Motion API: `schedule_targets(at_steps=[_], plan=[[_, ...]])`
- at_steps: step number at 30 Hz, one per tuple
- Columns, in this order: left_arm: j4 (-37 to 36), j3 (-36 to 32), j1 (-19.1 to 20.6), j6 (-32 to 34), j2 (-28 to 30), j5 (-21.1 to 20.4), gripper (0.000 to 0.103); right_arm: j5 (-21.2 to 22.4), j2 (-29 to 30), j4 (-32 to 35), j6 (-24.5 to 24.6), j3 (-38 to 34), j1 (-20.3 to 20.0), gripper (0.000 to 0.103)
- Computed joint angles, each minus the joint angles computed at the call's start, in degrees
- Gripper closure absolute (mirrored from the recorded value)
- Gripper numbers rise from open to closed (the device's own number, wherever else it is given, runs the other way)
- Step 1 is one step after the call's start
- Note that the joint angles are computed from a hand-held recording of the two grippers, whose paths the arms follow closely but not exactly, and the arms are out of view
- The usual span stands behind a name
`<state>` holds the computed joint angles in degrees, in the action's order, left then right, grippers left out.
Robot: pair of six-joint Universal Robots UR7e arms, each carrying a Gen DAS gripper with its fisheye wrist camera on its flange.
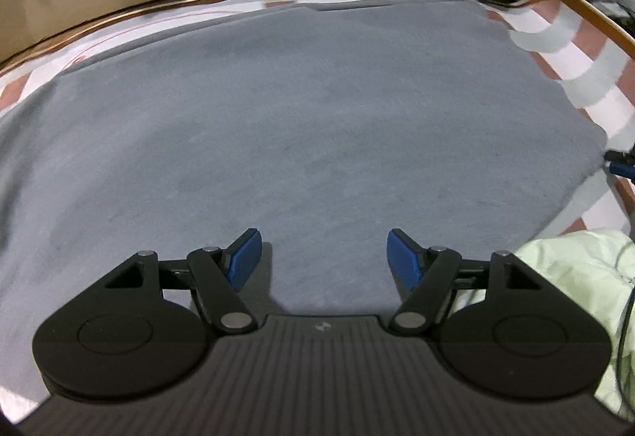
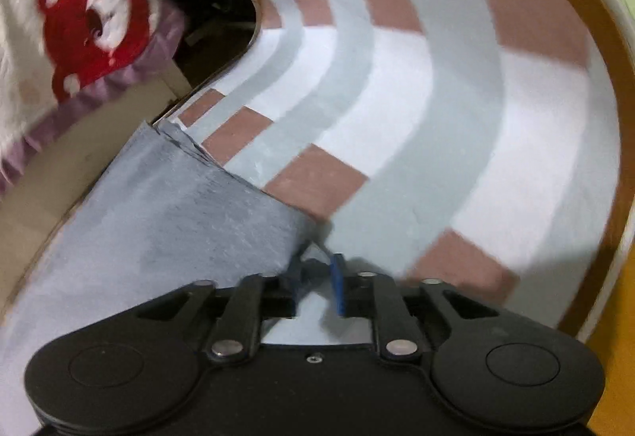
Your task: Fold clothes
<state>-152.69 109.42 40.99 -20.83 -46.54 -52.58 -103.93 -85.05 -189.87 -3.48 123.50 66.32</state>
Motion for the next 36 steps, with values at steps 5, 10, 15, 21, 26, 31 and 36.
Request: schedule_targets(at_steps=[5, 10, 15, 21, 26, 31, 36], plan=[[-7.1, -2.2, 0.8, 5.8, 3.6, -6.5, 0.033, 11.9, -5.9, 8.8, 5.9, 3.2, -4.9, 0.049], [-7.8, -5.0, 0.6, 8.7, 6.8, -7.5, 0.033, 5.7, -1.8, 1.9, -4.1, 3.7, -1.2, 0.053], [-6.4, -5.8, 0.9, 8.1, 7.5, -6.9, 0.033, 3.9, 5.5, -10.5, -11.2, 1.5, -0.1, 0.065], [-5.1, -5.2, 1.7, 6.9, 6.0, -7.3, 0.033, 10.9, 4.8, -20.6, -19.9, 1.9, 0.7, 0.100], [-4.2, -4.9, 3.2, 4.3, 5.8, -10.8, 0.033, 7.1, 6.0, -19.9, -25.8, 0.5, 1.0, 0.100], [-1.5, -5.3, 2.4, 8.2, 6.0, -10.1, 0.032, -1.5, 7.3, -16.8, -23.0, -0.7, 1.8, 0.099], [-3.0, -5.1, 2.9, 6.5, 5.9, -11.6, 0.024, -15.4, 10.3, -20.9, -27.6, -3.5, 6.3, 0.083]])
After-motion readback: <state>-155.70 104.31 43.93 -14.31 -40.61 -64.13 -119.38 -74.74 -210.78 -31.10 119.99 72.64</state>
